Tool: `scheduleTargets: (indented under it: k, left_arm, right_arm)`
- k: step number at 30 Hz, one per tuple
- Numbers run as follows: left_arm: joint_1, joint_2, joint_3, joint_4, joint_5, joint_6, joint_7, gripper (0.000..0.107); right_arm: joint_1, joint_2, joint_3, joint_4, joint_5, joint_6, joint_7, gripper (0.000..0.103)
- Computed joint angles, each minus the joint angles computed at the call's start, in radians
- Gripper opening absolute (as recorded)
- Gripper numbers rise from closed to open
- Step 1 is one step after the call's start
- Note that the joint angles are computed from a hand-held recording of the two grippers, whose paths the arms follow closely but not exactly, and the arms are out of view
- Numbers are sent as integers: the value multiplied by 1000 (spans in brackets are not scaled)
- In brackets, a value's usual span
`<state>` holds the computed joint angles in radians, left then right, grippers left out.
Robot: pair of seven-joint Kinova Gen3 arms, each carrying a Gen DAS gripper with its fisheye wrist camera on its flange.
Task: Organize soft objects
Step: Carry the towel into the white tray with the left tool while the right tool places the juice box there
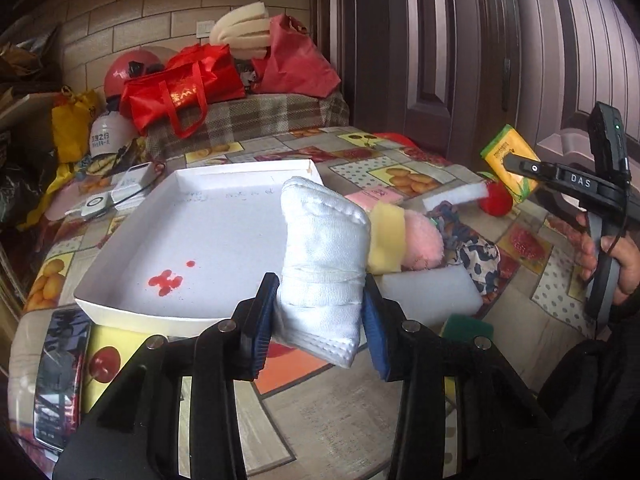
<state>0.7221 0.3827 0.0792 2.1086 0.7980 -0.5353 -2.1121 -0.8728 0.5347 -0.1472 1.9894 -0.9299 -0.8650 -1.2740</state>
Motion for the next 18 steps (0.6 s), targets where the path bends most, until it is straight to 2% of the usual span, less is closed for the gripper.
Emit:
scheduleTargets:
  k: [2, 6, 8, 18]
  left_arm:
    - [49, 12, -37, 8, 74, -81, -15, 40]
    - [31, 24, 4, 24, 143, -190, -20, 40]
    - [18, 36, 15, 13, 164, -204, -34, 40]
    - [-26, 98, 27, -58, 202, -248, -70, 40]
  right_arm:
    - [-38, 28, 9, -21, -24, -57, 27, 24]
    - [-11, 63, -21, -85, -34, -28, 71, 24]
    - [-37, 76, 1, -103, -45, -43, 89, 24]
    - [-41, 118, -6, -184, -50, -39, 189, 24]
